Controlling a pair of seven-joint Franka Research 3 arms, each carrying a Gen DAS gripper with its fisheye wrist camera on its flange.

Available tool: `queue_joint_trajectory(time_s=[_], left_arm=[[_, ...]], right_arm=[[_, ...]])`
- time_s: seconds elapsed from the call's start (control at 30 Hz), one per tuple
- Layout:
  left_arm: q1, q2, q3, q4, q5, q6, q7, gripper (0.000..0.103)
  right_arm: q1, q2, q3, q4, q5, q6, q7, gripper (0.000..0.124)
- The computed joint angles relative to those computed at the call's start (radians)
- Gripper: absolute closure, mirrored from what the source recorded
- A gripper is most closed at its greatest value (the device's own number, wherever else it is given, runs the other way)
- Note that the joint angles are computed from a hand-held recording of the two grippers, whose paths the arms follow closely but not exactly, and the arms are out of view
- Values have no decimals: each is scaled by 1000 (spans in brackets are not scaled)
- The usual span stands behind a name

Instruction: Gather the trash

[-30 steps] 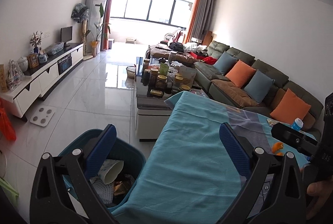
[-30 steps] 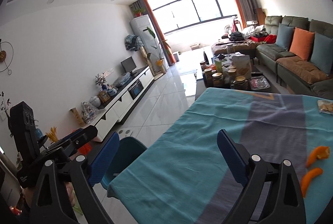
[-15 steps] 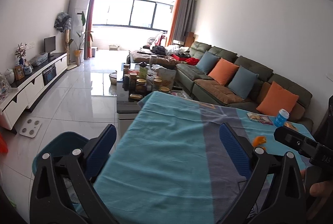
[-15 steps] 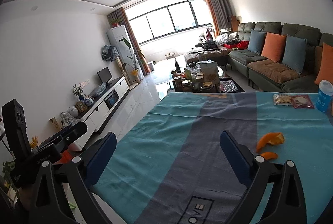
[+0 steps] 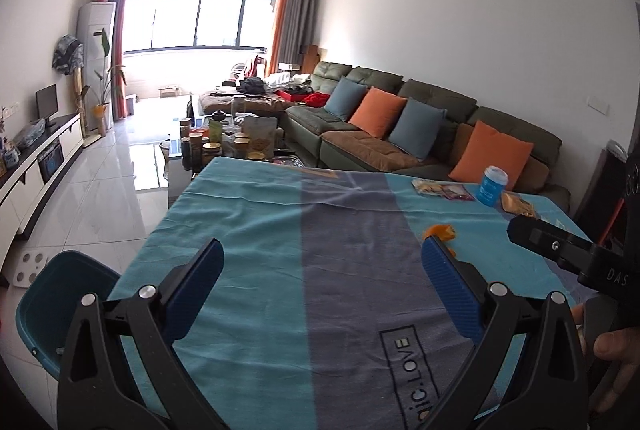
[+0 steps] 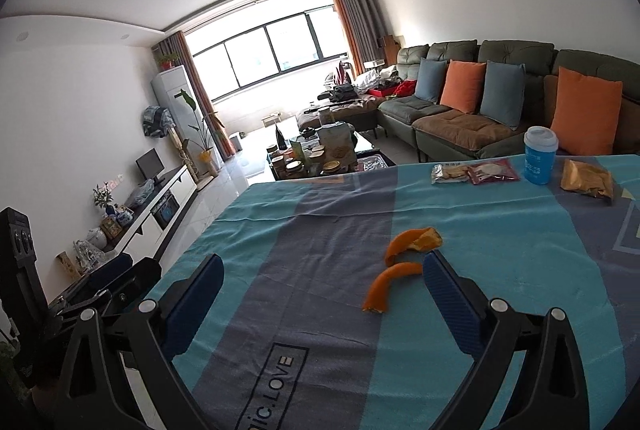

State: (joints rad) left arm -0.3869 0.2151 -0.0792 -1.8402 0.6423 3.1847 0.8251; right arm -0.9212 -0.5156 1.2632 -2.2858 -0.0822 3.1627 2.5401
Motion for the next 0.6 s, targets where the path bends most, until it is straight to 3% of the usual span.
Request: queue_joint_trajectory(time_s=[0.07,0.23,0.6], left_arm=[[-40,6,38,6,35,12,-35,6],[10,37,-50,28,-20,-3,54,6],[46,103,-162,82,-164,-58,272,6]], right_arm=[[8,-20,-9,-6,2,-18,5,28],[67,-54,-64,-53,-2,-37,25,28],[155,-84,-169,-131,-54,-80,105,28]])
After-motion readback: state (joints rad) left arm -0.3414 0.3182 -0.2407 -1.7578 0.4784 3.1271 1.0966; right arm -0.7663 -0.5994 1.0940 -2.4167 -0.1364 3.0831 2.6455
